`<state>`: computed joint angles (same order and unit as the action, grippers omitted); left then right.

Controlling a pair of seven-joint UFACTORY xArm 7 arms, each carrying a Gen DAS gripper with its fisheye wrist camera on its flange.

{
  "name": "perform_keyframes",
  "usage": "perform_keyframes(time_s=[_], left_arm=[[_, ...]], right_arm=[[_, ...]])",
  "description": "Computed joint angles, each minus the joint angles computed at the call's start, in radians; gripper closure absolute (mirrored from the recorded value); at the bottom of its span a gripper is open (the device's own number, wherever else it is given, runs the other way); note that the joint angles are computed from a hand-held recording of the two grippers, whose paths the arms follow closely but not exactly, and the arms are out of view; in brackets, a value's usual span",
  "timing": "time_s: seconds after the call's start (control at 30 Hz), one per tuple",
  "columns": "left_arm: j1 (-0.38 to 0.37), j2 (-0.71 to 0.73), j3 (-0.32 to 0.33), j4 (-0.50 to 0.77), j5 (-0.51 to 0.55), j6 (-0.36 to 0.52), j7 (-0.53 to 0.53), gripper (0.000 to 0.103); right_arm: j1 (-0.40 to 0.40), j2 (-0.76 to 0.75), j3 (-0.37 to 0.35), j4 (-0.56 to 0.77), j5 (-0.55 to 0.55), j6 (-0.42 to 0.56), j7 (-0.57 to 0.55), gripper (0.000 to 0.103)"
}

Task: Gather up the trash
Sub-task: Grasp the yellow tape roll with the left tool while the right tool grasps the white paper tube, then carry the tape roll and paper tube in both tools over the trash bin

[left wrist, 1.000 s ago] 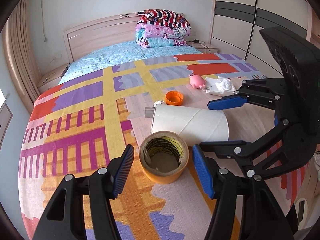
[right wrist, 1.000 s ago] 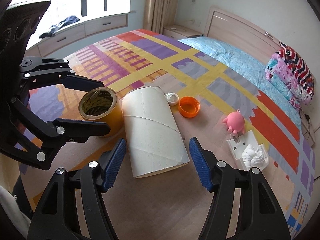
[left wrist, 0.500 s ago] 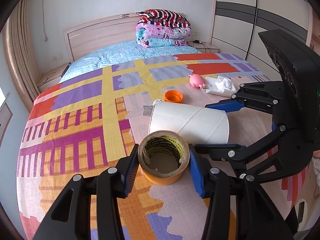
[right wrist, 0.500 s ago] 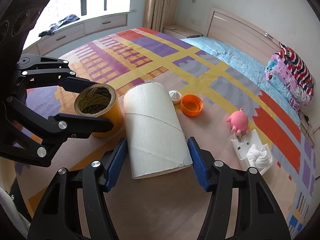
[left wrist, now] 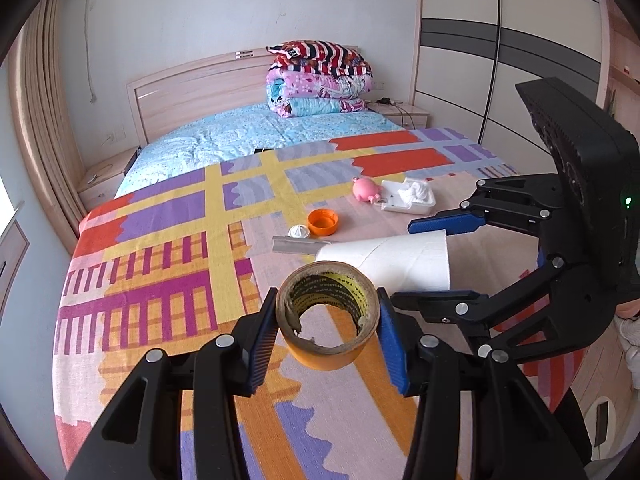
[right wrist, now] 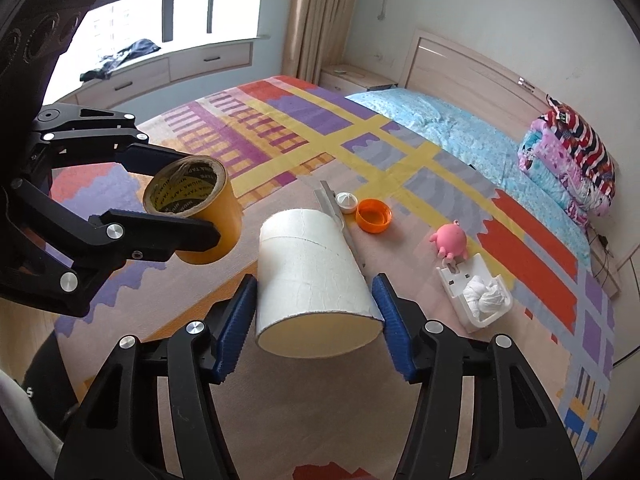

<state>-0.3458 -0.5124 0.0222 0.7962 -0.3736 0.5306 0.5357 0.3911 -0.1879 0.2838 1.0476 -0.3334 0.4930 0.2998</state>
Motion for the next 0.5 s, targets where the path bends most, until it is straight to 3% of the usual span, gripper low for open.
perform_keyframes(time_s=[0.5], left_arm=[[-0.028,-0.180,-0.011,-0.064,0.021,0.055,-0.028,0.058]], right_arm=[[-0.018,-0.216,0.051,-0.116,0.012,0.025,0.044,0.047]])
